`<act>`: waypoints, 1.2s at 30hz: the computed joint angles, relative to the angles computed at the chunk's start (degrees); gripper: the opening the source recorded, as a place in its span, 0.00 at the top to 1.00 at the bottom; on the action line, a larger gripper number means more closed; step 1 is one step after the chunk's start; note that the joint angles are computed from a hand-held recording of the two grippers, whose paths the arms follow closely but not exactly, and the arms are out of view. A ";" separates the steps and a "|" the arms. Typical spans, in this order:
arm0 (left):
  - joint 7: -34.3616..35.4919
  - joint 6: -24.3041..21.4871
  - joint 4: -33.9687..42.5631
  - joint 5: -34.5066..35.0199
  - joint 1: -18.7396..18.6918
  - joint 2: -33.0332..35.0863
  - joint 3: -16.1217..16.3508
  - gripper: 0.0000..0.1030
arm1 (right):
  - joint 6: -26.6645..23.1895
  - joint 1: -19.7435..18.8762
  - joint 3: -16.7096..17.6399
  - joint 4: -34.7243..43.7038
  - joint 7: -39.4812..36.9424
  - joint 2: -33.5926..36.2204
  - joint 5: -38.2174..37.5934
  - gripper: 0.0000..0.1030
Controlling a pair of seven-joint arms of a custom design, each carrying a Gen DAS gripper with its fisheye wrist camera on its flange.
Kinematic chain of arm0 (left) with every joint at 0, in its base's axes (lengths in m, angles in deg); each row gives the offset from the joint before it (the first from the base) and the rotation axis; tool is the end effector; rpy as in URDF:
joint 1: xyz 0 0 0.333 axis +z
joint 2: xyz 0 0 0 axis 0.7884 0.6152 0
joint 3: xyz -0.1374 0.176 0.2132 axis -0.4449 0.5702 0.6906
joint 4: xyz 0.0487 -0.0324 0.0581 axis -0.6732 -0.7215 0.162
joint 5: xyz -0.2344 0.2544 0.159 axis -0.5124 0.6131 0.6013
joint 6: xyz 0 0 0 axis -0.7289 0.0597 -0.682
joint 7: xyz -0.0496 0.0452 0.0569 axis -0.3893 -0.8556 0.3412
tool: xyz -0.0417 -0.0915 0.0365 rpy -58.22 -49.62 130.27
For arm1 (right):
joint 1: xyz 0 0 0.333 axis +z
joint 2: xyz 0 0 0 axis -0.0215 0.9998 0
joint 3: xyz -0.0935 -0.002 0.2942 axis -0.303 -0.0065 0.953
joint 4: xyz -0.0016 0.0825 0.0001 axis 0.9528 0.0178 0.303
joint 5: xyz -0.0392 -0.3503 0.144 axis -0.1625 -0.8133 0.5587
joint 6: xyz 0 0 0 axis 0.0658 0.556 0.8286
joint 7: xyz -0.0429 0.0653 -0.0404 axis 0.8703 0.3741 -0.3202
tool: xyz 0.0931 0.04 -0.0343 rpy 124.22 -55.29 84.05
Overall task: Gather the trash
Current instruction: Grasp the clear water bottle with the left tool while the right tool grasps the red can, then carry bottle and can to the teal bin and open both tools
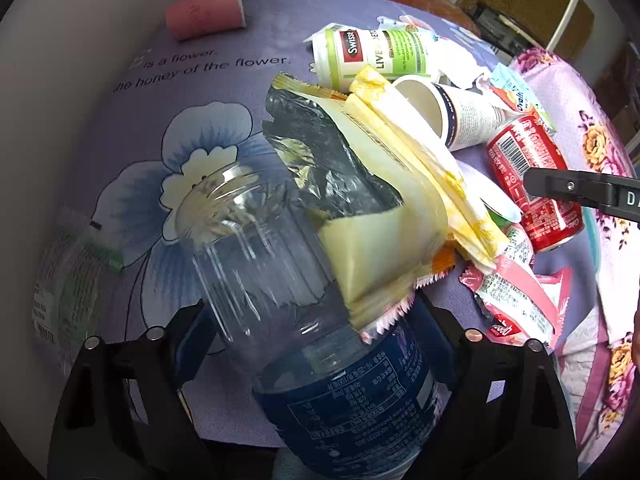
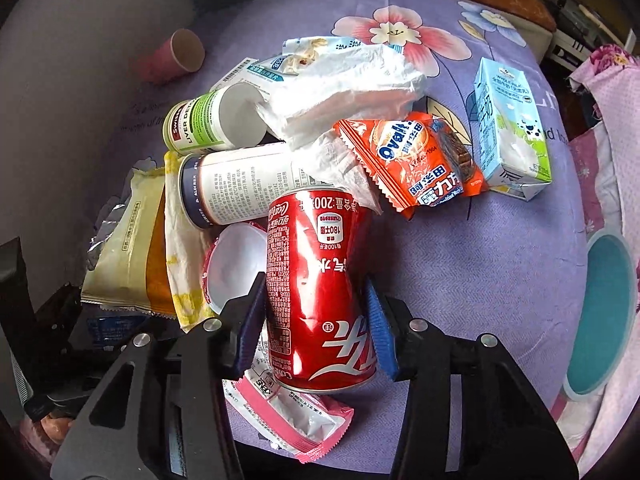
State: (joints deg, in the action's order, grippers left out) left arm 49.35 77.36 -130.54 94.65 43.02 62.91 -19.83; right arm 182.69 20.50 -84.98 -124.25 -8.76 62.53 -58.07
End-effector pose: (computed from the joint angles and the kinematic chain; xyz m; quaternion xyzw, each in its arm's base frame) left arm 0.5574 -0.1773 0.3013 -0.7753 0.6003 -0.1545 0.1214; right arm 0.6881 0.3290 0.3348 -0.8376 0.5133 0.0149 0.1864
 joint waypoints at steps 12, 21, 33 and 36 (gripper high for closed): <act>-5.98 3.13 -3.18 5.62 0.30 -5.25 2.68 0.32 | 9.56 -4.01 2.38 -14.03 -1.69 -9.10 8.42 0.56; -11.46 3.07 -1.84 11.03 1.64 -6.72 2.40 0.33 | 12.89 -5.49 3.27 -15.92 -3.09 -10.05 12.53 0.56; -20.56 1.40 3.29 24.31 2.31 -11.67 -0.02 0.34 | 19.04 -9.19 4.60 -19.30 -6.72 -13.51 19.63 0.56; -16.48 1.43 9.15 22.36 0.94 -7.11 -0.84 0.34 | 21.20 -10.34 4.42 -20.78 -7.55 -14.83 21.47 0.56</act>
